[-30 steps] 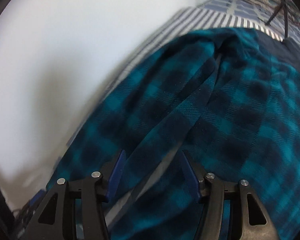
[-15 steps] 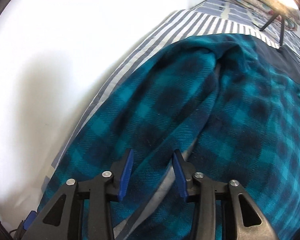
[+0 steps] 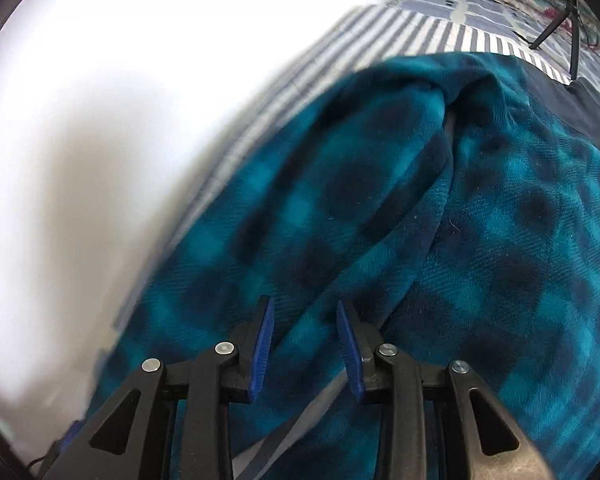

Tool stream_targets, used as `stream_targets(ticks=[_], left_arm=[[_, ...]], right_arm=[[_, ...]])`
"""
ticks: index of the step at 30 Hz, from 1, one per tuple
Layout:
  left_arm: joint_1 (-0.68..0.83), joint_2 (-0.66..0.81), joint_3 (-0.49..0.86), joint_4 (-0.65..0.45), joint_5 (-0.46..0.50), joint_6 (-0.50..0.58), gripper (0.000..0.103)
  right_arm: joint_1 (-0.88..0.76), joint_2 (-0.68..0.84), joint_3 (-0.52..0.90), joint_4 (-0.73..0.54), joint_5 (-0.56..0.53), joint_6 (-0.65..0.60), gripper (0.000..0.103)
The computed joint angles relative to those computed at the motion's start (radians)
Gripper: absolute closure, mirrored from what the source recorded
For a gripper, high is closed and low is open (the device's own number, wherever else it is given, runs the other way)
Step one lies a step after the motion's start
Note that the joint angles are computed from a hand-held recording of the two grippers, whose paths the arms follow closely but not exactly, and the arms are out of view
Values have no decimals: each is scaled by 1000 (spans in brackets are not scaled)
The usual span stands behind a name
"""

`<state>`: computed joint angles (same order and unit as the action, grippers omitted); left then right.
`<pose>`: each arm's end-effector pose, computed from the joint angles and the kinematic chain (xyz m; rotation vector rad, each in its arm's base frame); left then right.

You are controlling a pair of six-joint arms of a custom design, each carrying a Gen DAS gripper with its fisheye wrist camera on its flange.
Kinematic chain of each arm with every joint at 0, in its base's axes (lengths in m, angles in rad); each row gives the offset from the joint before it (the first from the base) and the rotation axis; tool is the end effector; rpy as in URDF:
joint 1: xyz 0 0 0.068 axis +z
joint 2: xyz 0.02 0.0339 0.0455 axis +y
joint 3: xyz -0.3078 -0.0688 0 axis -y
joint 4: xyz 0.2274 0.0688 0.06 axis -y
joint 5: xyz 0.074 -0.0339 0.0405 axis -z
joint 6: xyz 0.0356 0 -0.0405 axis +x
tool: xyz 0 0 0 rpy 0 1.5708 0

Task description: Fold large clothes

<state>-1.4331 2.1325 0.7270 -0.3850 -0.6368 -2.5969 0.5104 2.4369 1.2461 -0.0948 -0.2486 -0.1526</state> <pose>0.0564 -0.2528 0.0594 -1.2847 2.1165 -0.1041 0.3666 0.2153 0.0198 -0.9845 2.7019 0.4270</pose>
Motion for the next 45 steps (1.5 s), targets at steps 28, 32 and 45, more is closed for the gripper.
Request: stream_targets(ticks=[28, 32, 45], left_arm=[[105, 68, -183, 410, 3, 35, 39], [123, 82, -206, 470, 15, 43, 38], [73, 112, -142, 367, 5, -2, 61]], right_arm=[[-174, -27, -80, 43, -99, -144, 103], [-170, -25, -73, 34, -110, -130, 103], [-168, -19, -85, 57, -98, -139, 103]])
